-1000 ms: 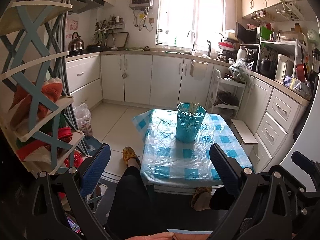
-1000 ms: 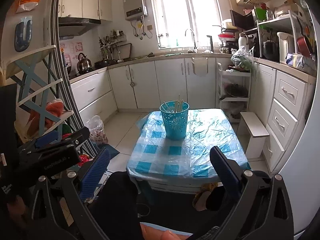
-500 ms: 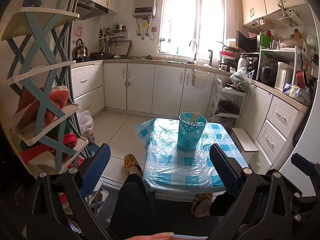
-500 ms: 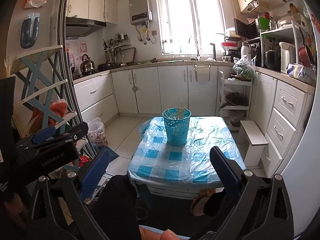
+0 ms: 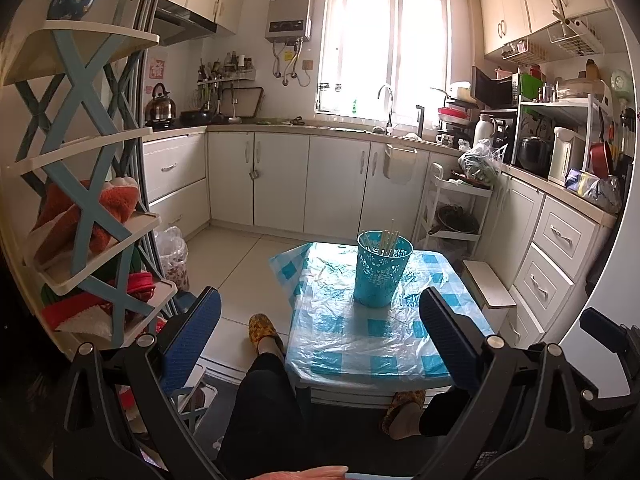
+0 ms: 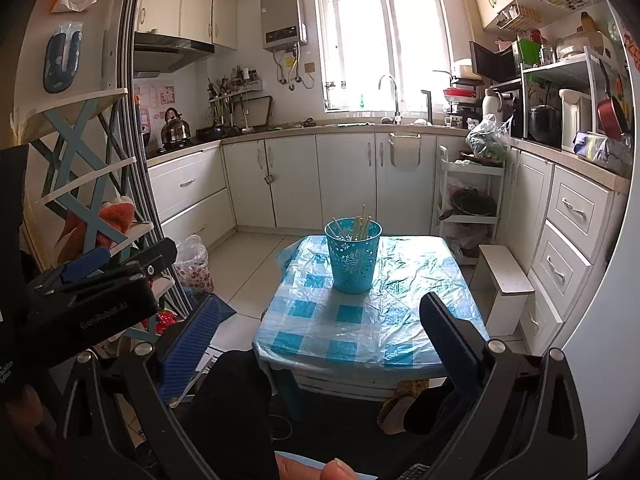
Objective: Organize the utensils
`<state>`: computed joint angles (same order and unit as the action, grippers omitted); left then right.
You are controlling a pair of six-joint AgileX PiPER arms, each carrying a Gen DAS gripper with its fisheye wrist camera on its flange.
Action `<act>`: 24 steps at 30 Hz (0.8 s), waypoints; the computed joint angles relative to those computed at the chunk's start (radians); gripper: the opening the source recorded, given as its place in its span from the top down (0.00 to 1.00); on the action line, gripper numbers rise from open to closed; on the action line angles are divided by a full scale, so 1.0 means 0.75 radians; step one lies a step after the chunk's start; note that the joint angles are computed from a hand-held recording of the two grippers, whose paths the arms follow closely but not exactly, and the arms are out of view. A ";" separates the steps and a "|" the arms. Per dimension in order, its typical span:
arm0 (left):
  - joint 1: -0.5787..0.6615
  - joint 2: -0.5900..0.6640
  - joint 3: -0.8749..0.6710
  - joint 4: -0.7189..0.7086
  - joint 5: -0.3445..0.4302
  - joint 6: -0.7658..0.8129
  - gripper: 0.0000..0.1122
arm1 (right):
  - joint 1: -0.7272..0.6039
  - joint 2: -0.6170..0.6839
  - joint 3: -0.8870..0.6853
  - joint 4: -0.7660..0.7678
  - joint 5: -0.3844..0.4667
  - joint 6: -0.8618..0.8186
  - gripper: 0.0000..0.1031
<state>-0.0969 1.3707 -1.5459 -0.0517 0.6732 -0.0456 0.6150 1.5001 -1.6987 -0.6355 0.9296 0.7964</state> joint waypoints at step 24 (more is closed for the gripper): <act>0.000 -0.027 0.012 0.010 -0.026 -0.007 0.15 | 0.008 -0.023 0.019 -0.057 -0.004 0.007 0.07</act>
<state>-0.0971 1.3502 -1.5369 -0.0439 0.6534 -0.0507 0.6209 1.4830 -1.6847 -0.6783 0.9267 0.8016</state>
